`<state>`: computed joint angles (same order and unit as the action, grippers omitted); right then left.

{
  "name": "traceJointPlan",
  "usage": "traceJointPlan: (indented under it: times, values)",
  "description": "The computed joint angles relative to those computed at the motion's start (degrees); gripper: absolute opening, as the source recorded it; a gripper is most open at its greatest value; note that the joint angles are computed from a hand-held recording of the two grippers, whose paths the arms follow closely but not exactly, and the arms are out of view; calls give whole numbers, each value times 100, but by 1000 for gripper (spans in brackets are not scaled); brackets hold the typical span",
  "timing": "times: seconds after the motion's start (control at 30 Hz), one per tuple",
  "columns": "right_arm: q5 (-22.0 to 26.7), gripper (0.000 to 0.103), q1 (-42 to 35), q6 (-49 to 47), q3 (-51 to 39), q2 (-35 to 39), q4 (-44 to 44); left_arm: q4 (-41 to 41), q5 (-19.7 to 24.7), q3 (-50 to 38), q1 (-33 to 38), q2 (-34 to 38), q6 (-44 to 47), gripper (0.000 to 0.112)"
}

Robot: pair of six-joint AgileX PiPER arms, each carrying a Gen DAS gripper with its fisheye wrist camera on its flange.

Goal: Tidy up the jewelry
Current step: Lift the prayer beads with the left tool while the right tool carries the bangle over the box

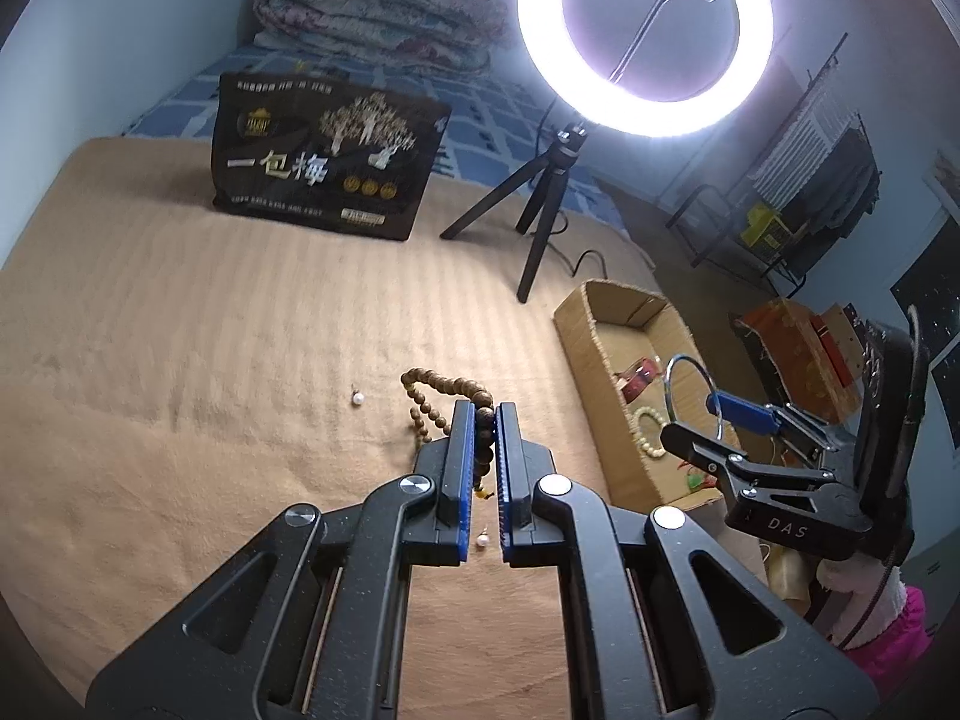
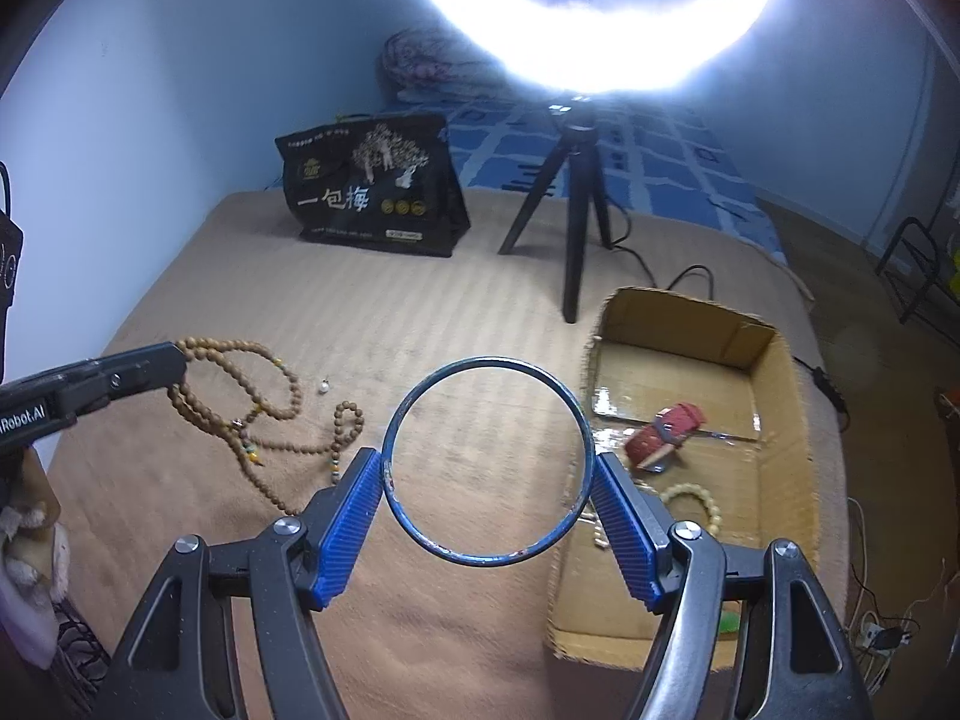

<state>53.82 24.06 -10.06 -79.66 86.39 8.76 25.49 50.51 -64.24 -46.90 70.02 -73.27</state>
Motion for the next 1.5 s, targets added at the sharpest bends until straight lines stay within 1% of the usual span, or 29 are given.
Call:
traceJointPlan:
  times: [0.3,0.47,0.6,0.77,1.13,1.37,1.5]
  values:
    - [262,73,-516,-253,46,-473,164,371,553,-878,-469,230,-83,4]
    - [415,73,-842,-440,24,-678,274,486,824,-1529,-680,505,65,4]
    - [518,73,-1127,-581,15,-779,380,444,940,-2002,-745,771,314,5]
    - [610,73,-1552,-833,70,-885,559,438,1100,-2730,-872,1215,629,4]
    - [741,73,-2615,-1501,139,-855,1039,162,1212,-4431,-914,2324,1273,4]
    - [740,73,-2987,-1786,231,-815,1227,-128,1380,-5623,-887,3133,1687,4]
    - [731,73,-3141,-1892,247,-752,1306,-261,1582,-6370,-907,3603,1935,4]
